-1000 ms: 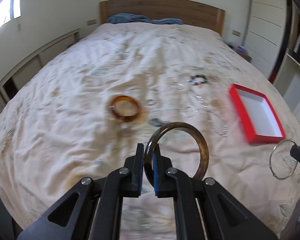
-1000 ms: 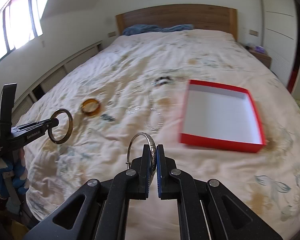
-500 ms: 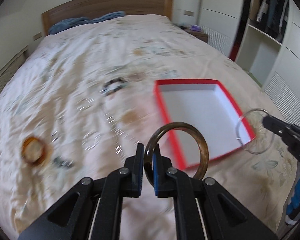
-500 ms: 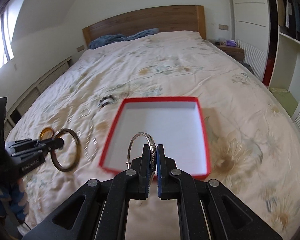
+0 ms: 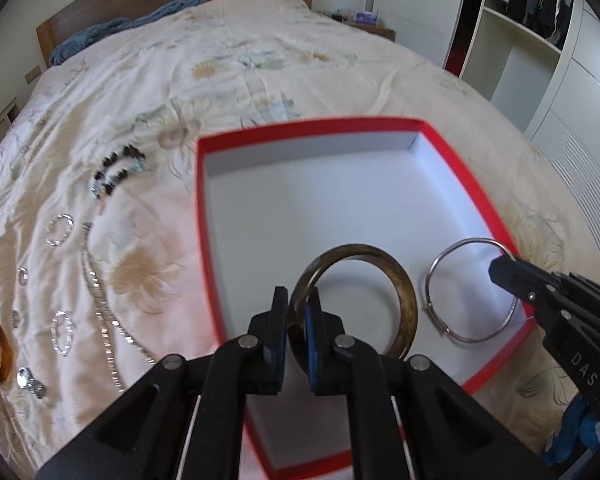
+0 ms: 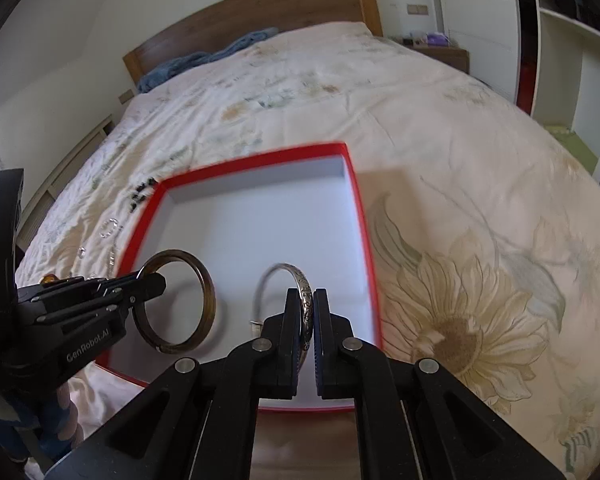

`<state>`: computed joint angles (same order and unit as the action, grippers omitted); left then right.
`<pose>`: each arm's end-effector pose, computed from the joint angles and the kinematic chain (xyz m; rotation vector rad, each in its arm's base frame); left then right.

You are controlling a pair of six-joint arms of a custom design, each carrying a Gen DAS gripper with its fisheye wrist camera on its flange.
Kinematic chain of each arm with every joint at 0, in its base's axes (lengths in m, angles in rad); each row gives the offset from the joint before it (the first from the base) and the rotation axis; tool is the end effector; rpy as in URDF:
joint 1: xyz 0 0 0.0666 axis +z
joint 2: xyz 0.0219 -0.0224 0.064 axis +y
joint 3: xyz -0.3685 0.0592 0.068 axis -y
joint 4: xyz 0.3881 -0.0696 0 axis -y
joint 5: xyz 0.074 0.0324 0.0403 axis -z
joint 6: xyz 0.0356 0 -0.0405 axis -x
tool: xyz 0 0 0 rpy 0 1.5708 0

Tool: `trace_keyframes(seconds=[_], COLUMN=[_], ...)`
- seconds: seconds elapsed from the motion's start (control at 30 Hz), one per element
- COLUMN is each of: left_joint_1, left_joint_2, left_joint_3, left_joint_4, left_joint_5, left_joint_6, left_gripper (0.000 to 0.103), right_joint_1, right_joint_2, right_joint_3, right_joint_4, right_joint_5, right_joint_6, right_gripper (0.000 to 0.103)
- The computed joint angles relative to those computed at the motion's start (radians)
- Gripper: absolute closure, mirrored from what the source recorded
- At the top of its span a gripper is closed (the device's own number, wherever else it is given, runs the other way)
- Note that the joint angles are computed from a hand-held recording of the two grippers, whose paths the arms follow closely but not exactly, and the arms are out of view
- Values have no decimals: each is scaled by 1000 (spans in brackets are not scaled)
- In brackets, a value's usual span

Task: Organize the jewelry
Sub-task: 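Carry both bangles into the red box and open both tools, then lift both tools out of the box and back over the duvet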

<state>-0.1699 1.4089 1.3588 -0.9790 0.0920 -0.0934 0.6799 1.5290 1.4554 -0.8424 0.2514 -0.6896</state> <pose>0.4660 -0.0837 0.3919 0.3743 2.5732 -0.1472 0.4159 0.3244 0.3869 0.1178 2.4659 0.2884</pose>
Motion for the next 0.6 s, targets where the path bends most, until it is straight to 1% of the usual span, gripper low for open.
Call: trace_keyframes(seconds=[0.1, 0.2, 0.37, 0.5, 0.6], left_joint_1=[-8, -15, -17, -19, -16], left_joint_2=[21, 41, 58, 59, 50], left_joint_3=[3, 19, 32, 35, 32], left_joint_4=[4, 6, 12, 12, 7], left_joint_5=[-3, -14, -28, -25, -5], left_joint_6=[4, 10, 6, -28, -33], left_gripper=[96, 96, 94, 88, 83], right_joint_1=[-9, -13, -4, 4, 8], right_joint_2=[1, 6, 34, 50, 55], right_joint_3=[-16, -16, 22, 47, 57], right_joint_4=[1, -14, -82, -126, -149], right_joint_5=[-4, -7, 20, 43, 43], right_joint_6=[-7, -6, 20, 38, 36], right_gripper=[97, 97, 97, 95, 93])
